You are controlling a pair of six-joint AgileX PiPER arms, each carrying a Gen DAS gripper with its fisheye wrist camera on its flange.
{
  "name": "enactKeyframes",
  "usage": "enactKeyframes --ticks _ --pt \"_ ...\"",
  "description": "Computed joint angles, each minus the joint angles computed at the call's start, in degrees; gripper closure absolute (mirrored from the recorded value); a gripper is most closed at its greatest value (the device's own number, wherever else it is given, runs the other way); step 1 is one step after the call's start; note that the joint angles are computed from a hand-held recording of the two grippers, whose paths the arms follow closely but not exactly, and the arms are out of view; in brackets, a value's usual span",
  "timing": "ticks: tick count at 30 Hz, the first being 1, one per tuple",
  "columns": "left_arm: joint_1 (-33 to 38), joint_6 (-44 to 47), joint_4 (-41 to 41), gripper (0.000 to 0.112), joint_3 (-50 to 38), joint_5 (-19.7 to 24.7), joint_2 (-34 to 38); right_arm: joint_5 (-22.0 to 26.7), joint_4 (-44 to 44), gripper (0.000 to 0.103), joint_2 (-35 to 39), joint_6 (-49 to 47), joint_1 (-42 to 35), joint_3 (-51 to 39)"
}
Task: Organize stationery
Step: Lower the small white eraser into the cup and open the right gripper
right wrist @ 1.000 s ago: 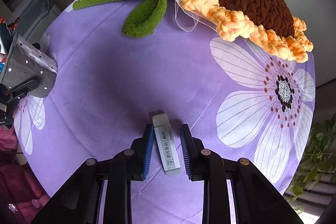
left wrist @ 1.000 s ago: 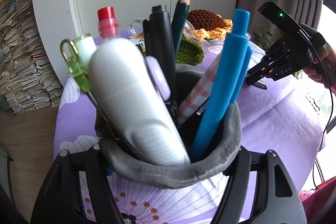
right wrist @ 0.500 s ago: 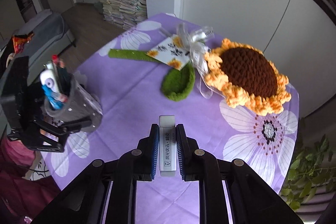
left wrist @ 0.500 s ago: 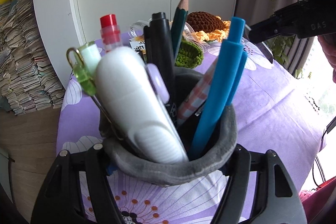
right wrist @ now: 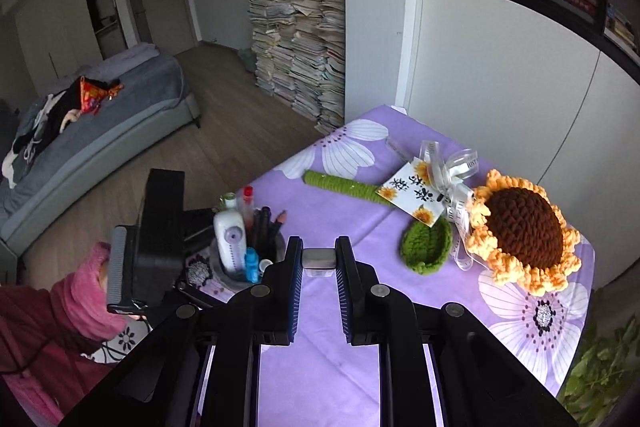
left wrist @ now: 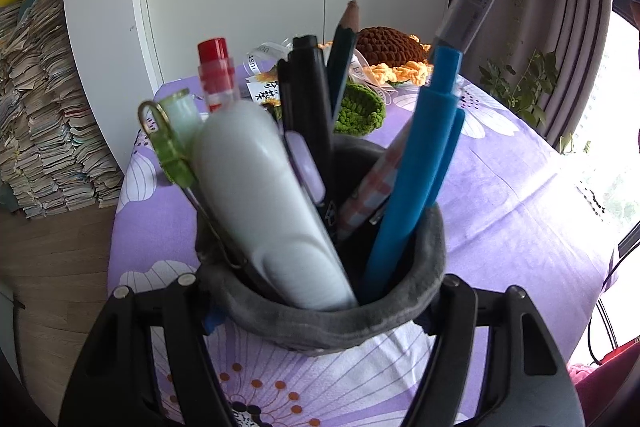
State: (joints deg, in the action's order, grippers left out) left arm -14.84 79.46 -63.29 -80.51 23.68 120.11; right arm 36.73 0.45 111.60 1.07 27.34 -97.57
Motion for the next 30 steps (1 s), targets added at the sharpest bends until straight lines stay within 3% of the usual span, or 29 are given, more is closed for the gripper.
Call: enactKeyframes --ticks 5,13,17,24,30 --pt "-0.12 2.24 -2.20 0.043 1.17 -0.48 -0.55 1.32 8.44 0.086 0.73 -6.70 0.13 -2.93" --pt "0.34 3.48 -3.29 0.043 1.48 0.10 -0.68 4.23 13.09 0.086 3.80 -10.12 0.75 -8.06" --pt "0.42 2.98 -2.84 0.043 1.02 0.42 -0.40 4.55 12.92 0.086 3.57 -10.61 1.12 -8.74" --pt "0.44 5.31 -5.17 0.043 2.05 0.00 -0.84 15.05 9.51 0.086 10.41 -9.40 2.34 -17.41" --pt "0.45 4.49 -4.12 0.043 2.23 -0.02 -1.10 15.67 11.95 0.086 11.83 -10.10 1.11 -17.98"
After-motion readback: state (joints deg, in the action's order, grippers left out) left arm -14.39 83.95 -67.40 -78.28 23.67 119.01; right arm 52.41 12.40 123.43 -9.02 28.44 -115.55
